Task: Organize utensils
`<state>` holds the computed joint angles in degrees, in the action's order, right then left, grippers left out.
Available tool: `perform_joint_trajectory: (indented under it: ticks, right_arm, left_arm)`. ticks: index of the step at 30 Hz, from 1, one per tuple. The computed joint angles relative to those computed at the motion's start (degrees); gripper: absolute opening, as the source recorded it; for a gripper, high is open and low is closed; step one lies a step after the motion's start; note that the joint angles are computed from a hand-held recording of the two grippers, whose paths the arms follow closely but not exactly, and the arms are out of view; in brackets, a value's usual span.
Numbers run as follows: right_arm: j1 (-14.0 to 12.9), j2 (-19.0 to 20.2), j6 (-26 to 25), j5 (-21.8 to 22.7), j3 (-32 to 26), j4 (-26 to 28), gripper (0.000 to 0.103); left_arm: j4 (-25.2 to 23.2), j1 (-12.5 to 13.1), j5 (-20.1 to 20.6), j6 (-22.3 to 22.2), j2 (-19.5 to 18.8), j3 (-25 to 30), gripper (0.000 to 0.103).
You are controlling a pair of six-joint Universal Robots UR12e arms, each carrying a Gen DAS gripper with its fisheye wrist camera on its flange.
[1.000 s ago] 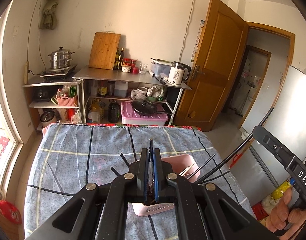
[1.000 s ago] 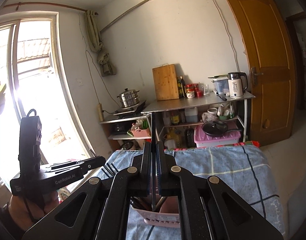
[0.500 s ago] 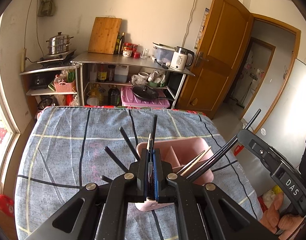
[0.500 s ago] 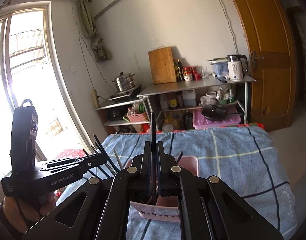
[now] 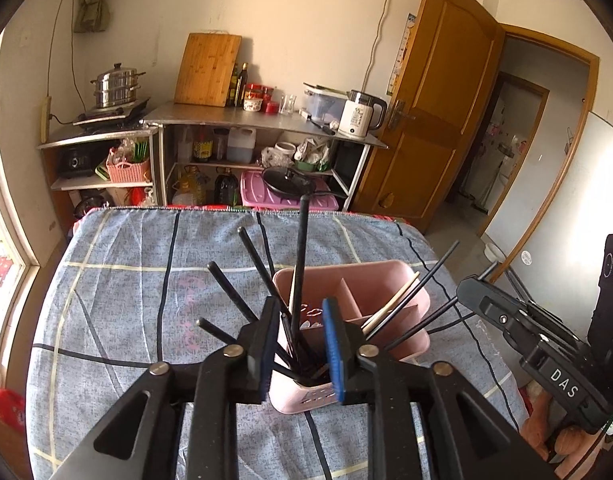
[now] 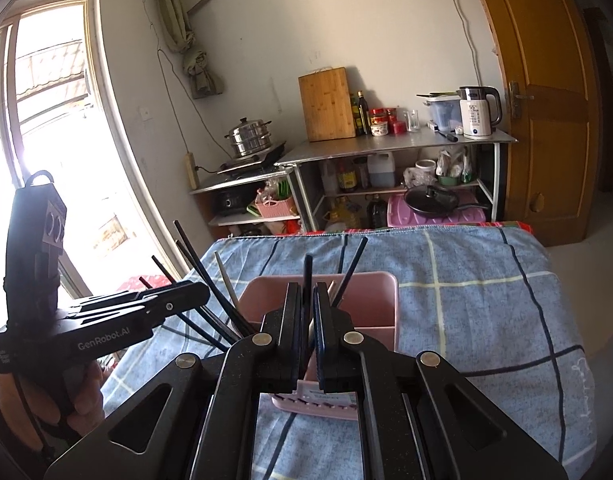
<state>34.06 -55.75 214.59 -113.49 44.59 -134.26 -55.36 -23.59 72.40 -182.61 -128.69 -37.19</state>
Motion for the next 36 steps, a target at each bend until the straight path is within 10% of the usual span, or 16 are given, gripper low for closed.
perform_joint_trajectory:
  ticks: [36]
  right_arm:
    - [9.4, -8.8, 1.0, -13.4, 15.4, -3.4, 0.032]
  left_arm:
    - [26.5, -2.6, 7.8, -2.1, 22.4, -39.0, 0.030]
